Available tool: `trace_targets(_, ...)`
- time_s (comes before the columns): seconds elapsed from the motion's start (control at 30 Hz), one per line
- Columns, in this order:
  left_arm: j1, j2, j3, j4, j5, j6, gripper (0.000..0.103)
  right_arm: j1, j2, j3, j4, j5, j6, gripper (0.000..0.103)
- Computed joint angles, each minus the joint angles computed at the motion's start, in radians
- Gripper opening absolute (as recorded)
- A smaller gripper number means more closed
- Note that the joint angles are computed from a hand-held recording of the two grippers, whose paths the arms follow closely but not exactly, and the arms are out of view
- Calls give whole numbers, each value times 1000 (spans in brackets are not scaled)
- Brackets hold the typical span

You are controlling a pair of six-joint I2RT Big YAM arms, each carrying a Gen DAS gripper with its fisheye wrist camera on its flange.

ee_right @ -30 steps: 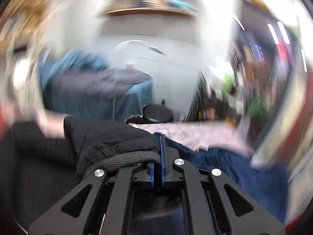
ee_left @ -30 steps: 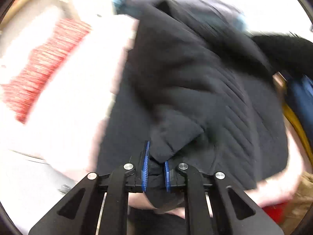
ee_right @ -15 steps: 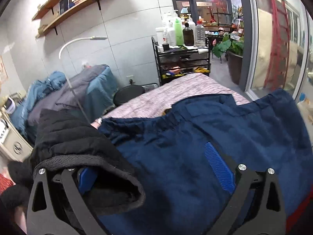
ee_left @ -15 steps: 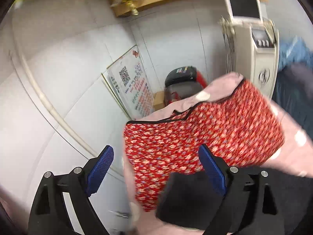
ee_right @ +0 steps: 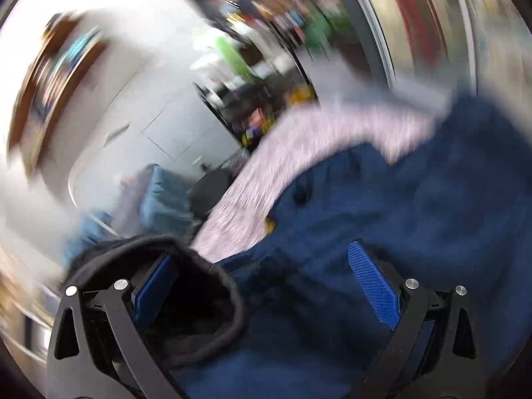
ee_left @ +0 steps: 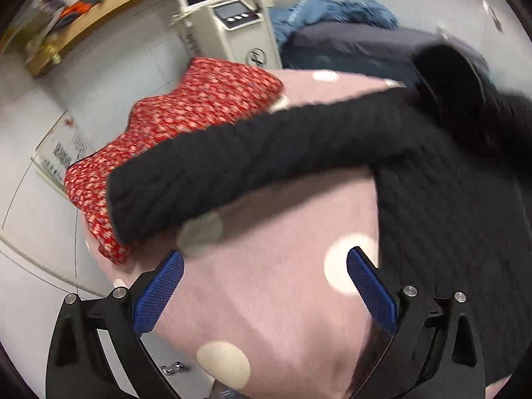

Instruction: Fold large clothes

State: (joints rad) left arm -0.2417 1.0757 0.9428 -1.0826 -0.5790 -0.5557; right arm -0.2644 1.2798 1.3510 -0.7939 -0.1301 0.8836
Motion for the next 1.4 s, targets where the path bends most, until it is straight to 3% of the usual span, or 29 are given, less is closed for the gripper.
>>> trace_targets(0.07,-4,-8,-43,27,36,11,97,-42,15,-10,22,-178,-14,97)
trace_targets(0.1,-4,-7,-60,35,63,2,97,-50,17,-6,11,-211,-65,97)
trace_targets(0.17,14,-20,-89,54,128,-16,97,-60,-6,0,-47,-204,-265,97)
trace_targets(0.23,52,-38,-115,77,198,-30,97,-86,-54,-19,-87,-168,-387,97)
trace_targets(0.37,84,-83,-149,108,268,-92,96,-204,-165,-87,-137,-170,-447,97)
trace_targets(0.47,73,-100,-165,128,304,-119,96,-192,-238,-133,-175,-220,-569,97)
trace_targets(0.57,30,-82,-167,135,308,-139,96,-51,-296,-181,-191,-262,-700,97)
trace_targets(0.6,6,-70,-164,133,305,-149,96,49,-309,-196,-181,-249,-747,97)
trace_targets(0.67,-19,-63,-161,135,309,-157,96,214,-288,-188,-174,-204,-835,97)
trace_targets(0.73,-49,-54,-159,142,309,-177,96,397,-234,-172,-123,-67,-908,97)
trace_targets(0.77,-58,-53,-160,145,313,-185,96,486,-178,-146,-99,18,-933,97)
trace_targets(0.83,-66,-50,-163,150,326,-200,96,580,-66,-77,-86,67,-953,97)
trace_targets(0.97,-78,-62,-181,171,307,-193,96,726,236,180,-147,49,-1067,97)
trace_targets(1.07,-82,-70,-195,171,287,-194,96,780,480,436,-265,2,-1128,97)
trace_targets(1.13,-84,-75,-207,163,269,-192,96,784,614,595,-314,-5,-1121,97)
trace_targets(1.17,-81,-79,-215,167,269,-190,96,777,667,652,-311,38,-1103,97)
trace_targets(1.2,-75,-88,-228,174,277,-194,96,764,726,718,-289,151,-1055,96)
trace_targets(1.23,-66,-97,-241,181,288,-200,96,749,789,806,-303,289,-963,96)
trace_targets(1.3,-45,-117,-273,202,322,-218,97,694,888,976,-407,398,-654,96)
trace_targets(1.37,-22,-136,-303,226,351,-230,96,668,863,948,-409,446,-417,93)
trace_targets(1.4,-12,-144,-312,236,364,-231,96,670,810,864,-339,480,-363,93)
